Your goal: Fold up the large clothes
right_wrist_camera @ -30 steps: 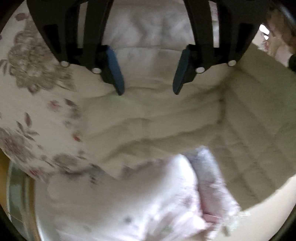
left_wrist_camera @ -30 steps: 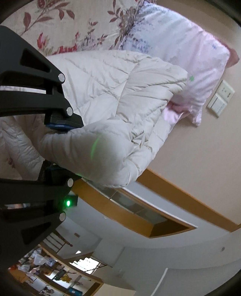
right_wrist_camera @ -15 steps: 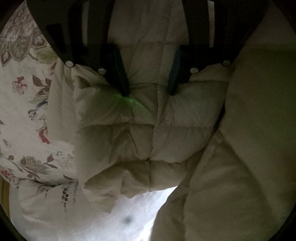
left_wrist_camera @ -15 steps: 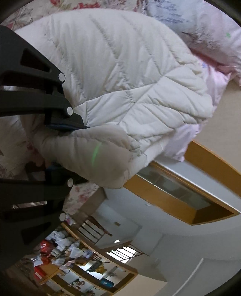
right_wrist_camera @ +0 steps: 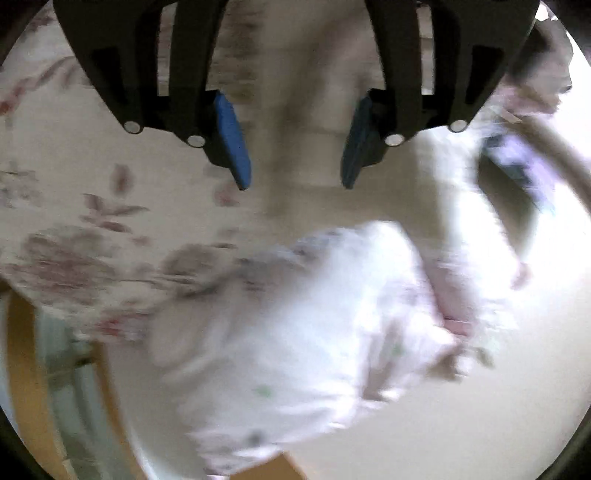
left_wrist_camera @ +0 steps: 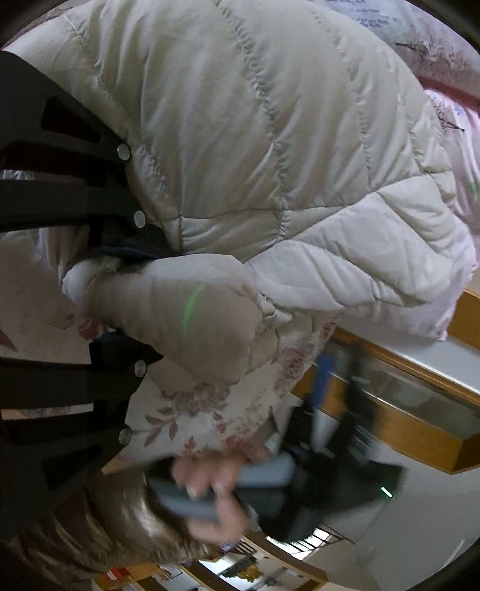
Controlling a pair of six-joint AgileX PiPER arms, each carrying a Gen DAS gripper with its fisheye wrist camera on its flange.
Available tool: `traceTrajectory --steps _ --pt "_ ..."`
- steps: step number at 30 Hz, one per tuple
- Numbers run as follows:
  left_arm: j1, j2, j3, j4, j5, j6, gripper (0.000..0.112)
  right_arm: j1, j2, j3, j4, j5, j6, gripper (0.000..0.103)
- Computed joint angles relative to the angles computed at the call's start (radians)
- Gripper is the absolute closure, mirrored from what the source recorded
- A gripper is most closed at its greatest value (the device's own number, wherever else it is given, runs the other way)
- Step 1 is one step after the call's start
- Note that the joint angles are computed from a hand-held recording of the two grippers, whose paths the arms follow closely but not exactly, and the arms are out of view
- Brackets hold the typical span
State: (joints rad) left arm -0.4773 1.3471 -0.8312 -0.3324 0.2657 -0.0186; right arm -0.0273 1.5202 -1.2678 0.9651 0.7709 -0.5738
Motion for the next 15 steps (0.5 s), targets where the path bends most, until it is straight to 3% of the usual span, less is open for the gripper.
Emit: traceTrajectory --steps 2,4,9,11,12,13,15 --pt "0.002 0.009 -0.014 0.051 0.018 -0.044 0.080 0.019 0.034 -0.050 0.084 0.078 -0.048 0.038" --pt "-0.007 0.020 -0.029 0.150 0.032 -0.130 0.079 0.064 0.081 -0.116 0.066 0.106 -0.017 0.036" --pt "-0.052 0.025 -0.044 0.402 0.060 -0.358 0.077 0.168 0.136 -0.202 -0.077 0.080 0.130 0.037" --pt "-0.070 0.026 -0.049 0.478 0.072 -0.429 0.076 0.185 0.156 -0.225 -0.104 0.058 0.165 0.056" --pt "-0.079 0.026 -0.052 0.516 0.078 -0.464 0.076 0.187 0.164 -0.233 -0.111 0.047 0.173 0.073" --pt "-0.090 0.026 -0.053 0.554 0.082 -0.497 0.076 0.188 0.162 -0.230 -0.124 0.035 0.181 0.080" --pt "-0.112 0.026 -0.055 0.628 0.089 -0.559 0.076 0.198 0.167 -0.217 -0.164 -0.010 0.196 0.086"
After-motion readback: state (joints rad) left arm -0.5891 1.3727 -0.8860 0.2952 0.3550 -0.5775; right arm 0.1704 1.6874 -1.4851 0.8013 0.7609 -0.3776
